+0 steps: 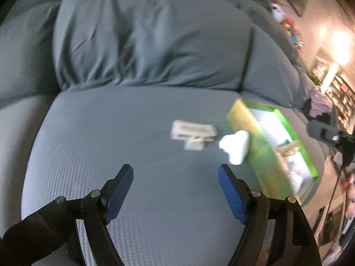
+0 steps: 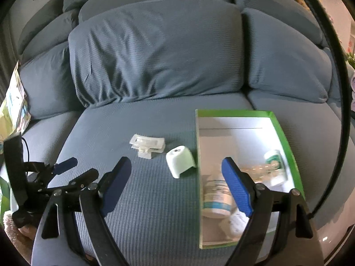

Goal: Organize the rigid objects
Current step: 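Withdraw the open right gripper from the box, then reach the right gripper to the clear plastic clip and grasp it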

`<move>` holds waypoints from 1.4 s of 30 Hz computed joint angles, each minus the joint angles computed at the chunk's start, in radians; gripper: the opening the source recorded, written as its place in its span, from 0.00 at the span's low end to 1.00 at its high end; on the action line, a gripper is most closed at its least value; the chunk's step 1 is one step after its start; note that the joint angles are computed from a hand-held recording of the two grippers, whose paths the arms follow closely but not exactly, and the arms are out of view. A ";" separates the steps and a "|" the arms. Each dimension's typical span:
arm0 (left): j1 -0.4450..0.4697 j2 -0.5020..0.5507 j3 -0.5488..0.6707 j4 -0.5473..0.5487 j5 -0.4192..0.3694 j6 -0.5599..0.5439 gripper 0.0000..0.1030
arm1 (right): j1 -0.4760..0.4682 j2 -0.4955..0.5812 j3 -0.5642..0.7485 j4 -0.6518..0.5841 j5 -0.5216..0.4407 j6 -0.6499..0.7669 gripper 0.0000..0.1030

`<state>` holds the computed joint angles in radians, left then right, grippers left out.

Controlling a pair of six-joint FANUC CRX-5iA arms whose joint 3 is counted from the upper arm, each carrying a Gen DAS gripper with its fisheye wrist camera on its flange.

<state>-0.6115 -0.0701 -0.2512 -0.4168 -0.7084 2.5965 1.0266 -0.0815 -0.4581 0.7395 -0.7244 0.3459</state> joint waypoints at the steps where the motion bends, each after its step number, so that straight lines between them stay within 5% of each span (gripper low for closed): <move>1: 0.018 -0.007 -0.024 0.017 0.017 -0.011 0.77 | 0.001 0.016 0.016 -0.017 -0.001 0.016 0.81; 12: 0.082 -0.017 -0.109 -0.038 0.031 0.110 0.77 | -0.038 0.213 0.241 -0.291 -0.022 0.274 0.81; 20: 0.091 -0.019 -0.100 -0.038 0.031 0.108 0.77 | -0.087 0.444 0.524 -0.500 -0.152 0.452 0.91; 30: 0.118 -0.039 -0.111 -0.036 0.031 0.111 0.77 | -0.101 0.627 0.733 -0.549 -0.297 0.509 0.95; 36: 0.120 -0.050 -0.114 -0.037 0.028 0.118 0.77 | -0.092 0.659 0.750 -0.491 -0.320 0.475 0.98; 42: 0.122 -0.061 -0.123 -0.030 0.037 0.127 0.76 | -0.122 0.672 0.778 -0.570 -0.351 0.462 0.94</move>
